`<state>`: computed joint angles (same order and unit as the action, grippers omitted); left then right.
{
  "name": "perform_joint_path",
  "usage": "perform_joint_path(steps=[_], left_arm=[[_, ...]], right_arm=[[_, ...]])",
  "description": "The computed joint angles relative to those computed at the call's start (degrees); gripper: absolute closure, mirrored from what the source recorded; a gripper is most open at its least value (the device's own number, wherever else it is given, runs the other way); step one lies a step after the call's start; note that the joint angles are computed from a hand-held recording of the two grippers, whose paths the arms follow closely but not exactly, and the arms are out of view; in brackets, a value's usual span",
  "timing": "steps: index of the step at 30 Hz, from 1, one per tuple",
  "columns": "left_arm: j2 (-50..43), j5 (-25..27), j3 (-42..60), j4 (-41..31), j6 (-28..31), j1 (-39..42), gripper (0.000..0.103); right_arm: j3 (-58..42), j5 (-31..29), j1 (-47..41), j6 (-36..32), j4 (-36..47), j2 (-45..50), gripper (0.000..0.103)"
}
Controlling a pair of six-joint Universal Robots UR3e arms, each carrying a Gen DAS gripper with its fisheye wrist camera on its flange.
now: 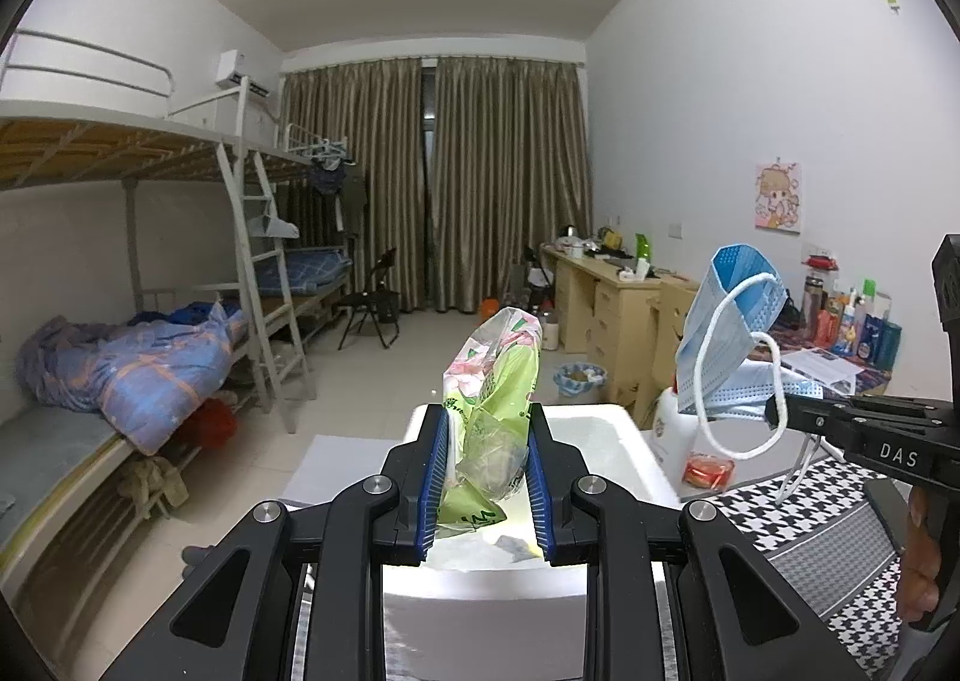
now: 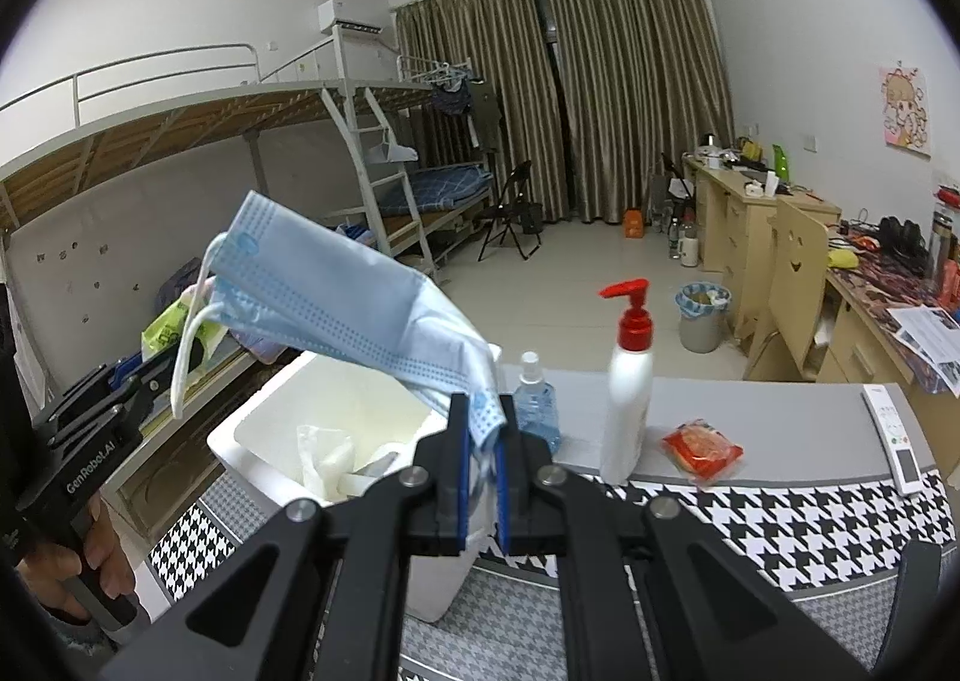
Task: Organize soft objects
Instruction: 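Lower the blue mask into the box and open the right tool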
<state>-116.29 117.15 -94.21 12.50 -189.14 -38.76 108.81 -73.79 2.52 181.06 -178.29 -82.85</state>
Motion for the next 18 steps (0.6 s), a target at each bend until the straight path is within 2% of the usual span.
perform_joint_path(steps=[18], left_arm=[[3.8, 3.9, -7.1, 3.9, -0.5, 1.5, 0.077]], right_arm=[[-11.5, -2.4, 6.5, -1.1, 5.1, 8.6, 0.093]])
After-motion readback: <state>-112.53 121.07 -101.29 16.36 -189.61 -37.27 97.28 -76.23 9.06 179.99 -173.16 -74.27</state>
